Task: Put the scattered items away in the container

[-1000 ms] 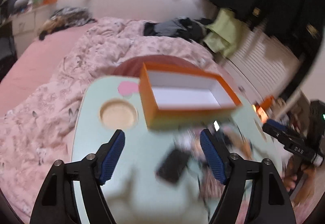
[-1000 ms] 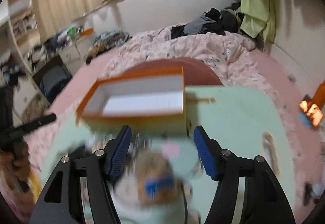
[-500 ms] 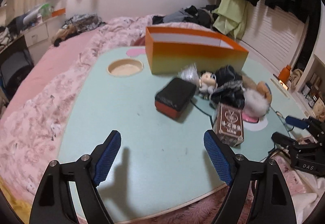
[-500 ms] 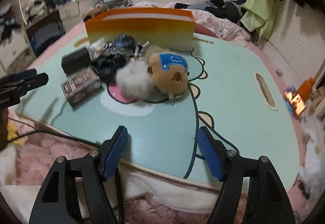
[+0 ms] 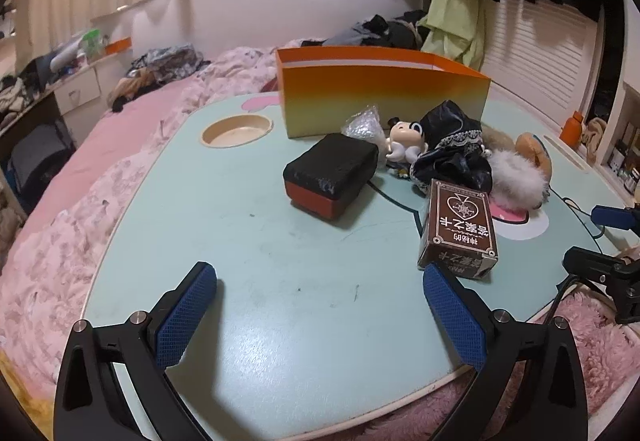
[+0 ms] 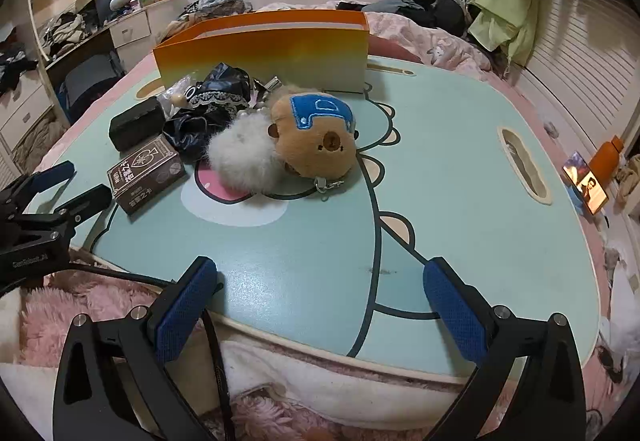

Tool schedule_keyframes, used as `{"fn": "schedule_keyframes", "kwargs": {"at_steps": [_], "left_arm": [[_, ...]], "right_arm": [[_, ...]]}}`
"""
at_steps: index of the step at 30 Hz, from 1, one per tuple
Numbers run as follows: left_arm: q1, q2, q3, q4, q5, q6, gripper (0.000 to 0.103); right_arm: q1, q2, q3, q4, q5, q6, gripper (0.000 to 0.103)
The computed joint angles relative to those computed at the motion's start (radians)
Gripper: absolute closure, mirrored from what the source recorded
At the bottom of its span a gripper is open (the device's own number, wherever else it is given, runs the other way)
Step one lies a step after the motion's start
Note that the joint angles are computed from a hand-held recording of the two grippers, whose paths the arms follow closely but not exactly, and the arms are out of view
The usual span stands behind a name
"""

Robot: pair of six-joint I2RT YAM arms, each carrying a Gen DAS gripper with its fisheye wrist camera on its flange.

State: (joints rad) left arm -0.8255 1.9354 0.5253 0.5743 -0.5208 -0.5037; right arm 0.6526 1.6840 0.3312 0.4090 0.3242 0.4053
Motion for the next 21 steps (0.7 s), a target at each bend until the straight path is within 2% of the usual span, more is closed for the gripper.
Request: {"fn": "schedule_keyframes", "kwargs": {"at_steps": [21], "left_arm": [[-0.001, 0.029, -0.01, 0.076, -0.011, 0.021, 0.0]], "right_arm": [[0.004, 0.02, -0.021, 0.063, -0.001, -0.021, 0.0]]}}
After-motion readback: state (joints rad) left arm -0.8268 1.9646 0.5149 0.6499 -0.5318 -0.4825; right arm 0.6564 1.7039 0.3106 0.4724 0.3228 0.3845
